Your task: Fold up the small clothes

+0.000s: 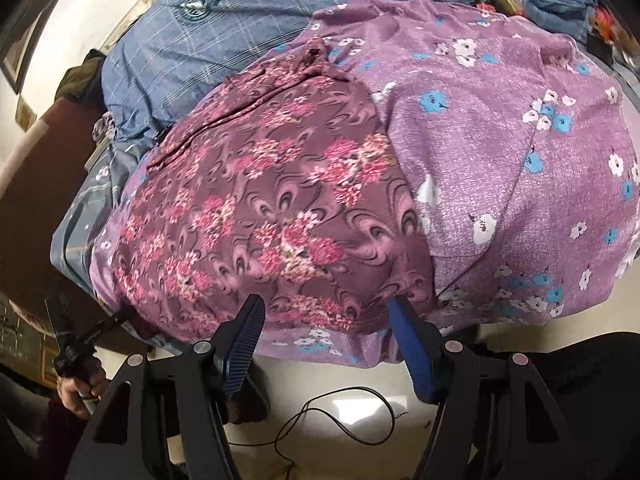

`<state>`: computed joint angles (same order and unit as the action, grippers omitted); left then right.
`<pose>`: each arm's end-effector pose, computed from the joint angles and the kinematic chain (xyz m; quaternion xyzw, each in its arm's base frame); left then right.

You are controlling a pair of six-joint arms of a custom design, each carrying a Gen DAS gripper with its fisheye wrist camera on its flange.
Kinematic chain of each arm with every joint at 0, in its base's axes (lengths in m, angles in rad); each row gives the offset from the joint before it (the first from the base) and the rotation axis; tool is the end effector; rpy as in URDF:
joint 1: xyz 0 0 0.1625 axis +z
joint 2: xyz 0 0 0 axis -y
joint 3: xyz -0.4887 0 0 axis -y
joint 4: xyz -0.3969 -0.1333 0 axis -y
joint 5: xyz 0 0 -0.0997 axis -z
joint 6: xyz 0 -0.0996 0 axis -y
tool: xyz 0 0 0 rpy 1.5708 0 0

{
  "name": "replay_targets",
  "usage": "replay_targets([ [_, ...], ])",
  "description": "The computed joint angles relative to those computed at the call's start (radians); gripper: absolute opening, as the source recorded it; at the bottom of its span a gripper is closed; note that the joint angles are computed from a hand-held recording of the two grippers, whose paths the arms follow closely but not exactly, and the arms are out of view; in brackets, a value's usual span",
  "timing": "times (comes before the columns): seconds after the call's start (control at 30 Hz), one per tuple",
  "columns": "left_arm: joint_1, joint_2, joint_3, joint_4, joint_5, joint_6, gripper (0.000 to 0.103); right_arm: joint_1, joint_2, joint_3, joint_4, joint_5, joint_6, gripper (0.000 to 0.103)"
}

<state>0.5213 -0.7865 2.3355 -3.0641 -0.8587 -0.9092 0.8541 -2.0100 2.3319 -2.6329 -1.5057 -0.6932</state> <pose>-0.2907 -0.3957 0.0308 0.0754 0.9339 -0.2747 0.2159 -0.0978 -0.3251 0.4731 0.0008 -0.9319 0.2950 0.2112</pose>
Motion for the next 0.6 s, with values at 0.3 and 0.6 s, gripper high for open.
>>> replay_targets([
  [0.3,0.007,0.019,-0.019,-0.014,-0.034,0.101,0.007,-0.013,0.064,-0.037,-0.063,-0.022,0.029,0.067],
  [0.6,0.017,0.057,-0.057,-0.011,-0.071,0.103,0.033,-0.015,0.139,-0.100,-0.056,-0.013,0.056,0.067],
])
